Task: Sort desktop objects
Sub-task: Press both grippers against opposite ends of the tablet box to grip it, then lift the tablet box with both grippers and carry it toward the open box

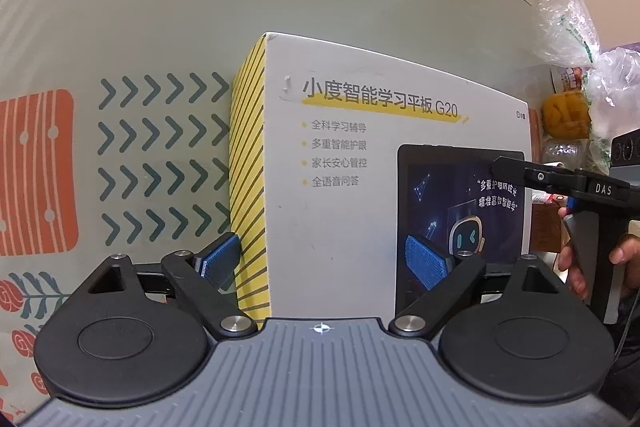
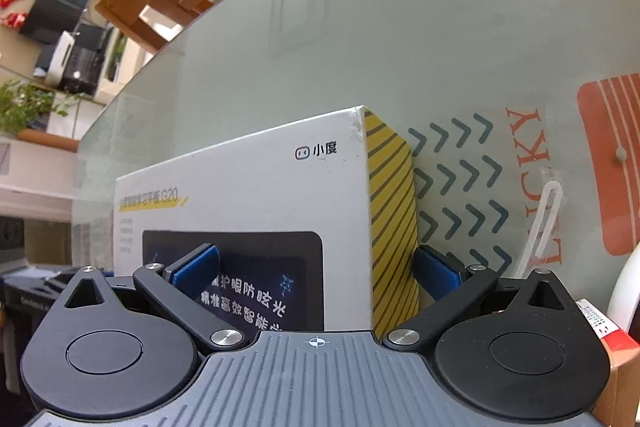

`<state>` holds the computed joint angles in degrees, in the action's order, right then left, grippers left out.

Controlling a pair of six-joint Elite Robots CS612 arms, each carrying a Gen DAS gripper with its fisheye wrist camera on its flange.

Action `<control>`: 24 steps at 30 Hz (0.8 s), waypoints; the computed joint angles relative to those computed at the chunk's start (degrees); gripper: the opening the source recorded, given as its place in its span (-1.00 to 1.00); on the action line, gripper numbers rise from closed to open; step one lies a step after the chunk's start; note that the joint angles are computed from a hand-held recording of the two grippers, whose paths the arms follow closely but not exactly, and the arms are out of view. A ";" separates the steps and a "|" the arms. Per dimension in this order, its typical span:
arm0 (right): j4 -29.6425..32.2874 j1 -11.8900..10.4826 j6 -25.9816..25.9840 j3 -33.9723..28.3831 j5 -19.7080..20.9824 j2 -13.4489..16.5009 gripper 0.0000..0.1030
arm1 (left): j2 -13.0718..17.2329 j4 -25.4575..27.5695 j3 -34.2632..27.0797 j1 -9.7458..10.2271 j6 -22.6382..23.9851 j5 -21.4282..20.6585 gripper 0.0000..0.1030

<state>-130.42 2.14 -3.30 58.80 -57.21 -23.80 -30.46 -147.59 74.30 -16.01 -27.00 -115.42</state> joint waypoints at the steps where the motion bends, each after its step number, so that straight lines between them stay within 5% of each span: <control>1: -0.58 -0.04 -0.21 0.28 0.17 -0.05 1.00 | 0.02 -0.34 0.09 0.00 -0.16 0.04 1.00; 8: -11.99 -0.07 2.35 5.28 0.93 -1.03 1.00 | -0.84 -6.60 2.92 -1.00 -6.37 3.89 1.00; 21: -12.28 0.96 4.82 5.15 -2.99 -1.50 1.00 | -2.40 -11.51 6.32 -1.55 -4.76 6.48 1.00; 24: -13.05 1.43 5.20 6.07 -4.76 -2.15 1.00 | -2.96 -9.17 5.98 -2.22 -3.58 8.76 1.00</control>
<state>-143.47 3.57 1.89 64.88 -61.97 -25.95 -33.43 -156.76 80.28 -18.23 -30.58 -106.66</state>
